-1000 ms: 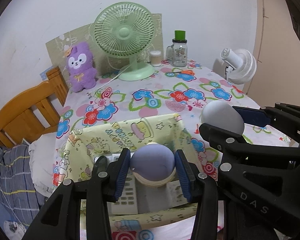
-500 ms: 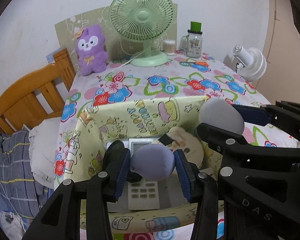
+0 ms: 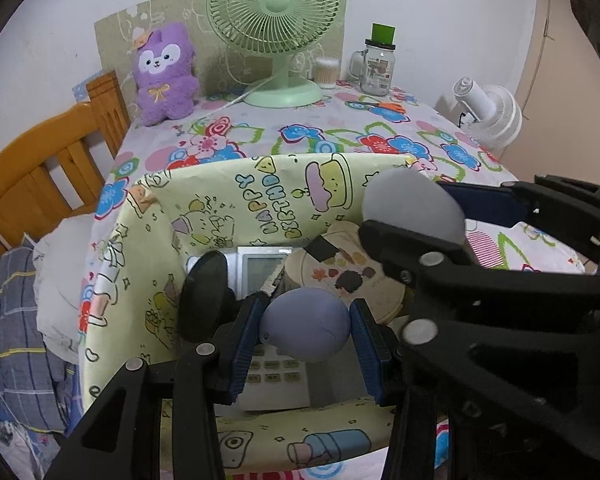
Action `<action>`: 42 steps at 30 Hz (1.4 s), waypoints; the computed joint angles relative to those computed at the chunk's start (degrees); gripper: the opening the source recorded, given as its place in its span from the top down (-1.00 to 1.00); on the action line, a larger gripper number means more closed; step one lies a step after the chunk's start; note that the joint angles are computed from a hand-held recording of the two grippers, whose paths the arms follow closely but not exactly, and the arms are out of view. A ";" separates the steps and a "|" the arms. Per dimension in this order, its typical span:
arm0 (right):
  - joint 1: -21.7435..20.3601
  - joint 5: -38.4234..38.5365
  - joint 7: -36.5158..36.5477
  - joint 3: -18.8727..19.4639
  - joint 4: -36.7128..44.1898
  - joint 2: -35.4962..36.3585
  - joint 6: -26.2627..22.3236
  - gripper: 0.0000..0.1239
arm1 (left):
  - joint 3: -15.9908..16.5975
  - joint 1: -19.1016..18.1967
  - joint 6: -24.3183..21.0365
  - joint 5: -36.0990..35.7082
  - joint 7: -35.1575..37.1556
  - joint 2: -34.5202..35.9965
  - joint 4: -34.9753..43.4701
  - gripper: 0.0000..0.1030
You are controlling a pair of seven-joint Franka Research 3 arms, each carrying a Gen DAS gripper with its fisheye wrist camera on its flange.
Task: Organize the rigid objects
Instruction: 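Carry the white and lavender round objects in both tools over the yellow box, then lower both round objects into the yellow box and open both tools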
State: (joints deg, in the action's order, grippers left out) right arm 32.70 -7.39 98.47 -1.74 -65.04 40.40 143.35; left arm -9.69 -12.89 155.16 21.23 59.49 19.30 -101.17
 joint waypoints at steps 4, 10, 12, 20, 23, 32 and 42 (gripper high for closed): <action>-0.08 0.61 -0.92 0.61 1.23 0.90 -0.93 0.17 | -1.20 1.31 0.95 -3.13 2.08 -0.68 -1.10 -0.31; -0.27 2.38 -2.43 1.63 2.55 1.81 -1.37 0.17 | 2.44 -1.25 1.82 4.18 -4.33 -2.23 -2.52 -0.63; -0.23 2.93 -2.95 1.85 3.56 2.44 -1.88 0.17 | 3.31 -1.88 0.24 7.13 -6.85 -2.13 -2.07 -0.69; -0.72 6.36 -6.10 3.52 8.17 5.26 -4.83 0.17 | 2.28 -0.26 -0.99 8.85 -8.55 -2.03 -2.14 -0.78; -0.94 7.72 -6.55 3.73 9.95 6.24 -6.45 0.16 | 2.18 -0.21 -1.18 8.91 -8.56 -1.90 -1.95 -0.78; -0.39 7.45 -5.83 2.68 9.53 5.83 -6.26 -0.05 | 1.92 -0.33 -2.23 8.75 -8.41 -1.78 -1.36 -0.79; 0.35 4.06 -3.27 0.81 0.34 -0.01 -0.46 -0.23 | 1.73 -1.29 -1.18 10.32 -9.35 -2.90 -2.01 -0.79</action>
State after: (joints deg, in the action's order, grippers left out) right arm 33.06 -3.33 95.20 -0.93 -64.70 40.39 142.89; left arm -7.97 -14.18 153.98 31.55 50.14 16.40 -103.18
